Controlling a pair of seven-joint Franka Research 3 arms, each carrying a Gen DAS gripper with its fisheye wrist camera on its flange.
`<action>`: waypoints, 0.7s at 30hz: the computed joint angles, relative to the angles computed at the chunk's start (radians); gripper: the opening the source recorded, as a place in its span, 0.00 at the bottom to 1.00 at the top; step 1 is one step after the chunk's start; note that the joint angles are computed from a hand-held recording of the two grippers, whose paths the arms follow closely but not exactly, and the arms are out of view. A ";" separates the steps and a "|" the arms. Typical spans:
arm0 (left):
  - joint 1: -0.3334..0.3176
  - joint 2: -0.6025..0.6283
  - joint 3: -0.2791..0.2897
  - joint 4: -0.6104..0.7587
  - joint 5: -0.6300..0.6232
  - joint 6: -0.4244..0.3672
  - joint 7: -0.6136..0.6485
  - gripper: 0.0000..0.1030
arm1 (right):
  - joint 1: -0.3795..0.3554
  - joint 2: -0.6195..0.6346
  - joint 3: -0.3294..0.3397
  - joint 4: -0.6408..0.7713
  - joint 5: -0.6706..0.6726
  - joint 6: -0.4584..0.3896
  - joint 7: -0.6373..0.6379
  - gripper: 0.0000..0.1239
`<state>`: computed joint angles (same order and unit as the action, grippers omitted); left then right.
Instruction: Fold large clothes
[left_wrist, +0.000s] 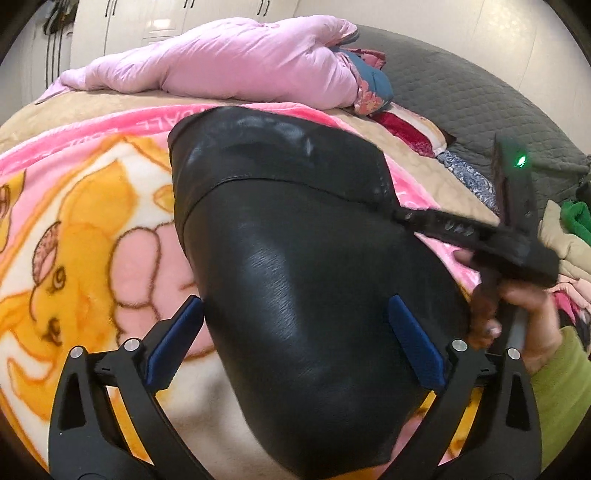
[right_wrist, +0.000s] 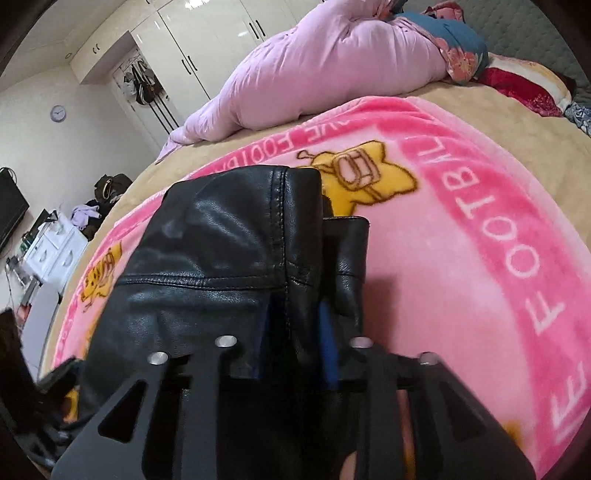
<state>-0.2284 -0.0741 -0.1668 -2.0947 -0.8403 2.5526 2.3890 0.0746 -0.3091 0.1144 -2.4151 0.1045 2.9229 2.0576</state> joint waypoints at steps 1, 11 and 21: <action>0.000 -0.002 0.001 -0.003 -0.002 0.000 0.002 0.90 | 0.012 -0.007 -0.011 0.010 0.017 -0.009 -0.007 0.36; -0.021 -0.043 0.007 -0.034 0.012 0.036 0.049 0.90 | 0.007 0.123 -0.048 0.232 -0.014 -0.199 0.039 0.09; -0.025 -0.027 0.005 -0.018 0.001 0.002 0.063 0.92 | -0.173 0.105 0.127 0.233 -0.437 -0.259 0.237 0.10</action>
